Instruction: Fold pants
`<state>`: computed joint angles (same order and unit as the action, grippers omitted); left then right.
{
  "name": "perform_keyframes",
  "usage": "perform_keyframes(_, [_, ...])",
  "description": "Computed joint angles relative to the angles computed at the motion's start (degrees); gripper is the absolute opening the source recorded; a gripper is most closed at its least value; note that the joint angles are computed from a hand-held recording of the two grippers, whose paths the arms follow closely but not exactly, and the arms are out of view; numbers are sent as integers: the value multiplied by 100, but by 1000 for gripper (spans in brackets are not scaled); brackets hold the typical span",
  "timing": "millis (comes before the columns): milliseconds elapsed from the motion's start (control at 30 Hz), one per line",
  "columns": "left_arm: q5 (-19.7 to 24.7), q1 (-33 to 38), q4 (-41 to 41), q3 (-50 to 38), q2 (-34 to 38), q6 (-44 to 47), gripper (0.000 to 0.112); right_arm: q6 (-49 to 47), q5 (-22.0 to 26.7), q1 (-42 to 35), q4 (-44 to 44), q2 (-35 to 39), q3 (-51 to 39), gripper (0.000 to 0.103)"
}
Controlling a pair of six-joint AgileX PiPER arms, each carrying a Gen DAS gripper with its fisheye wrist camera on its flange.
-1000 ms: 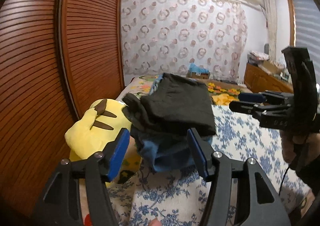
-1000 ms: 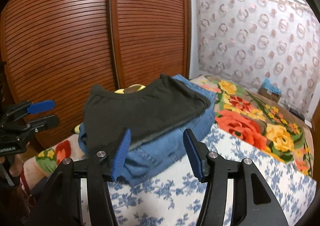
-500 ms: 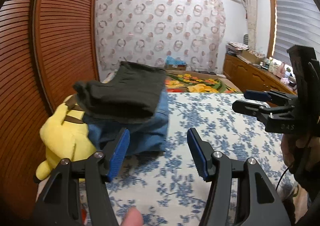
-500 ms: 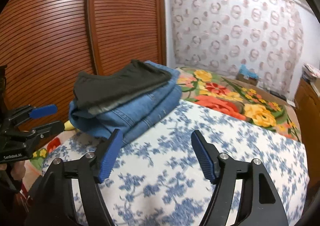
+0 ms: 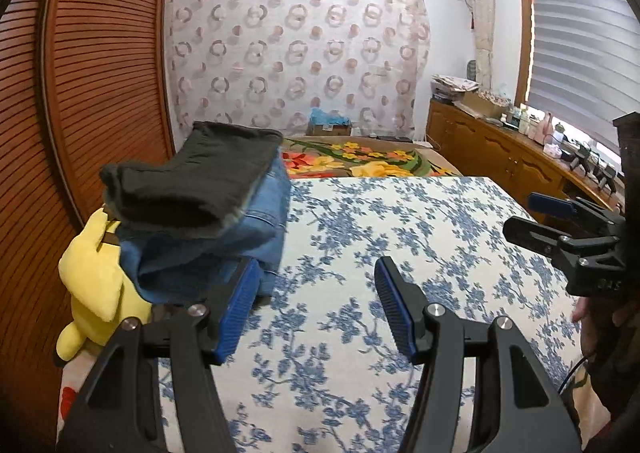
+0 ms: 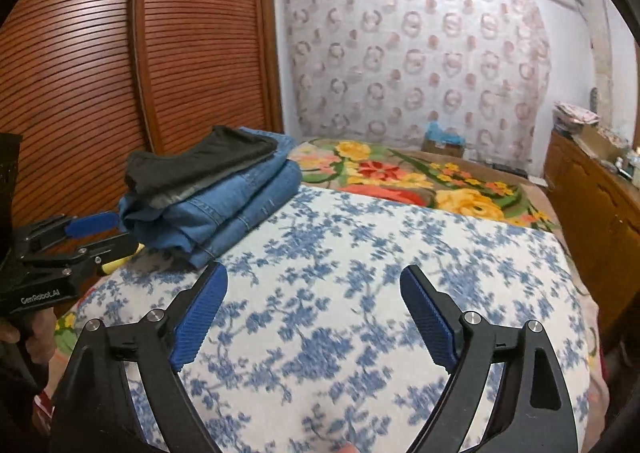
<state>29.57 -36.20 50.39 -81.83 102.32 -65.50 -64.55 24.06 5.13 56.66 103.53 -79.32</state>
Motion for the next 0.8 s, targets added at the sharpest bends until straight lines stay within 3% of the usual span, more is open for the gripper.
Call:
perform_keyframes(367, [218,-516,-5,-230,112,-65,60,-514,-621,-338,594,-892,1234,90])
perform_keyframes(533, [372,-741,33,-395,190,-120,60,-1042,-587,-604,1147,-1141,1600,90])
perform_keyframes(800, [706,-993,86,-673,172,-72,60,-954,-529,-879,1109,-1529,1852,90])
